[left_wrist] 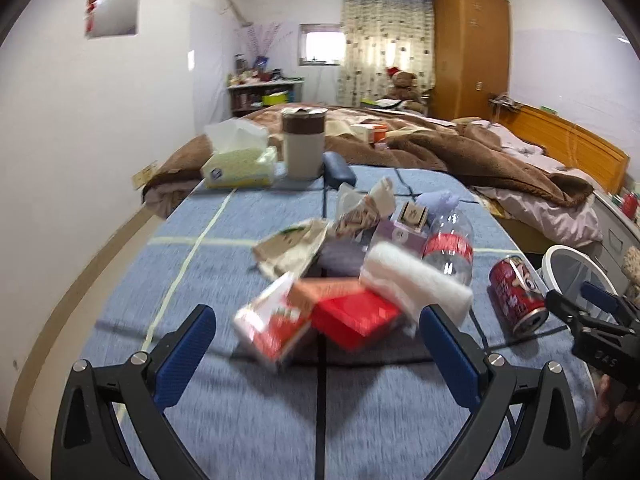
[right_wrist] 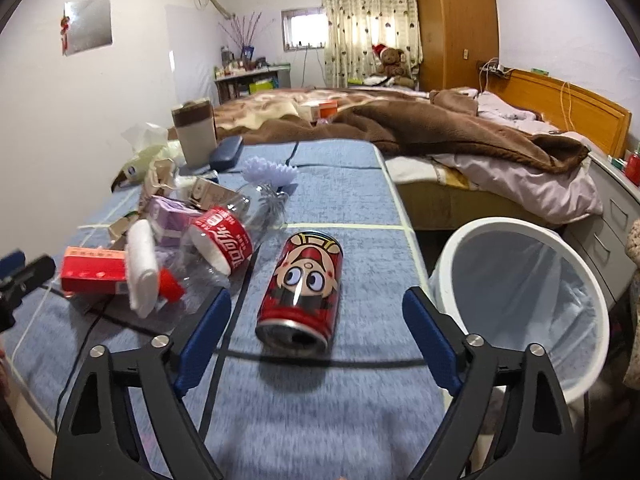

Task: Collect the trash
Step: 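Grasp the red cartoon can with the right tool while the left tool grasps the red medicine box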

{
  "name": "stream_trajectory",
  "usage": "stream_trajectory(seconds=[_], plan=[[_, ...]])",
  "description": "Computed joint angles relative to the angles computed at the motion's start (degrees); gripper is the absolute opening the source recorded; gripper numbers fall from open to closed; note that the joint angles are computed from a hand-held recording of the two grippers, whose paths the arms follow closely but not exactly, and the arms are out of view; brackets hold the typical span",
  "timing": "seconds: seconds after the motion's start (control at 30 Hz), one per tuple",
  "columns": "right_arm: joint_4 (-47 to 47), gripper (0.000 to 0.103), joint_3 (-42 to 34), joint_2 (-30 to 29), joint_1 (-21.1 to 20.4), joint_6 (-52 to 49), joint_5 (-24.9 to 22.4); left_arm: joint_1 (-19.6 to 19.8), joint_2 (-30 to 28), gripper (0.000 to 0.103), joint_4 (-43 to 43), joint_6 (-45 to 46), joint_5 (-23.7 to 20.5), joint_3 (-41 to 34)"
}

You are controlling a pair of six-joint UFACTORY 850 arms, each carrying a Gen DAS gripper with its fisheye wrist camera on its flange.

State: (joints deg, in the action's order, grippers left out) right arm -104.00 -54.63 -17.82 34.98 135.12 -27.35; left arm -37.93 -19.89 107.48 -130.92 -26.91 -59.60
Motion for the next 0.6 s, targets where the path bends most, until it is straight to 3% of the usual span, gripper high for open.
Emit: stream_trajectory(seconds=[0.2,0.33,0.43,0.6], plan=[[6.16,0.074,-3.55,-2.56,-0.33,-7.06,2.08,2.5,-3.52,0.103,-5.74,13.37,7.35,-5.1],[10.7,0.061,-5.31,-3.89,-0.93,-11.89,3.31,2.35,-5.17,0.103,-10.99,22.76,6.85,-7.17],[11.8,0.049,-5.92,-4.35,-1.73,-13.1,5.14,3.14,-6.32,0.103,-17.35,31.48,9.32,-8.85],[11.84,0.049,-5.94,-4.2,-1.79,-13.87,5.46,2.83,-7.89,0.097,-29.88,47.26,10.65,-10.52]])
